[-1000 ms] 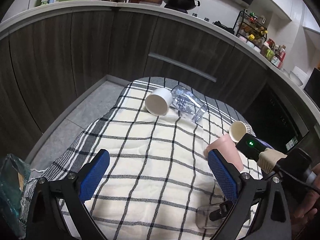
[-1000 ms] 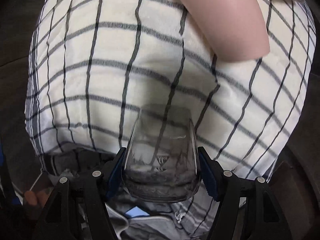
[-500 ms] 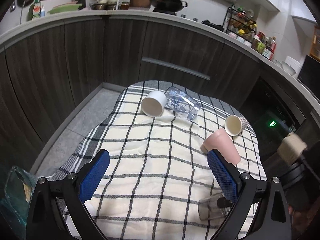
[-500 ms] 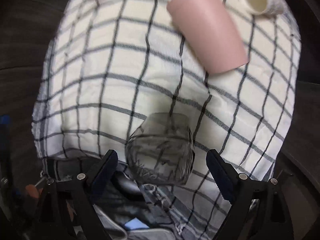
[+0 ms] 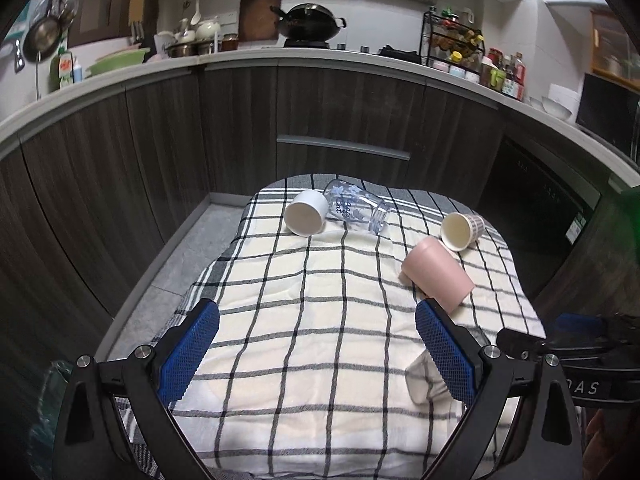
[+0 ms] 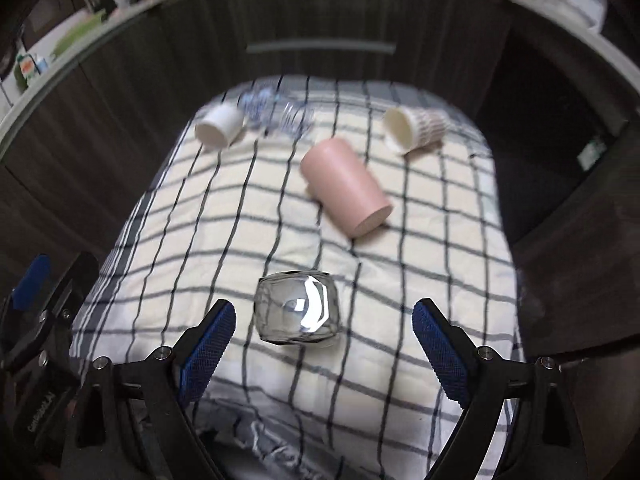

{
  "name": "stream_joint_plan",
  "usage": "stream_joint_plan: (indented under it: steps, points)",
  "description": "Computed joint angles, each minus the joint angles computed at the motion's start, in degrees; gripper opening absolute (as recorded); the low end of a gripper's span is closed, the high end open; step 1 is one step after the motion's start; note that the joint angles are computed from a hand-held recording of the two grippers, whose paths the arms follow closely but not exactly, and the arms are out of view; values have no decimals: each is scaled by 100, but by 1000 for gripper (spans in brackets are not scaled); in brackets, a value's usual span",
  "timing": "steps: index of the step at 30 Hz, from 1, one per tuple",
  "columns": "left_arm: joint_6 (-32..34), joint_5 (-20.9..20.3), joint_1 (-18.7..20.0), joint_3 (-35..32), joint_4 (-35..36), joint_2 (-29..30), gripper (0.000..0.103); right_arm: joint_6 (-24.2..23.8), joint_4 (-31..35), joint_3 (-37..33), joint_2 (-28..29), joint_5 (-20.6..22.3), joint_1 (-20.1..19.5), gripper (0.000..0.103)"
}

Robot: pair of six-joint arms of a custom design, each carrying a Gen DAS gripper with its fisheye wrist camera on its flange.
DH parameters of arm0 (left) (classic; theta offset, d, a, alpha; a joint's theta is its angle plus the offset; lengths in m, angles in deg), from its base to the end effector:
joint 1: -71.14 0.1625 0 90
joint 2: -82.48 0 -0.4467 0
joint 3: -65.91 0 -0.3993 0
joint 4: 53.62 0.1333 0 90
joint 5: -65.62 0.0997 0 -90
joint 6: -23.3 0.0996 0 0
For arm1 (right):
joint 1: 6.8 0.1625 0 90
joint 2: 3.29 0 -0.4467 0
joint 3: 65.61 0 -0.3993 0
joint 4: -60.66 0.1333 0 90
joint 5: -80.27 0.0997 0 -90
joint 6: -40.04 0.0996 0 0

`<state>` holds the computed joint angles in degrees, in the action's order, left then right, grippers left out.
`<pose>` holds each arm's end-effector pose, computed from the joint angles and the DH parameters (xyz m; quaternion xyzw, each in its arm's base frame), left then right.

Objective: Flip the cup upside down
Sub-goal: 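Lower the inverted glass tumbler onto the cloth and open the right tool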

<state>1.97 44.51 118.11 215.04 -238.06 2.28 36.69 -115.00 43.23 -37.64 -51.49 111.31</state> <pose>-0.0564 -0.3919 0.2406 0.0288 0.8134 -0.4479 0.3699 0.3360 -0.4869 -0.0238 0.2187 -0.9045 0.1649 0.3270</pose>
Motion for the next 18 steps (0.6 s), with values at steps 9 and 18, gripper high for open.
stream_joint_plan:
  steps: [9, 18]
  points:
    - [-344, 260, -392, 300, 568, -143, 101, -838, -2405, 592, 278, -452, 187, 90]
    - [-954, 354, -446, 442, 1392, -393, 101, -1585, -3967, 782, 638, -604, 358, 93]
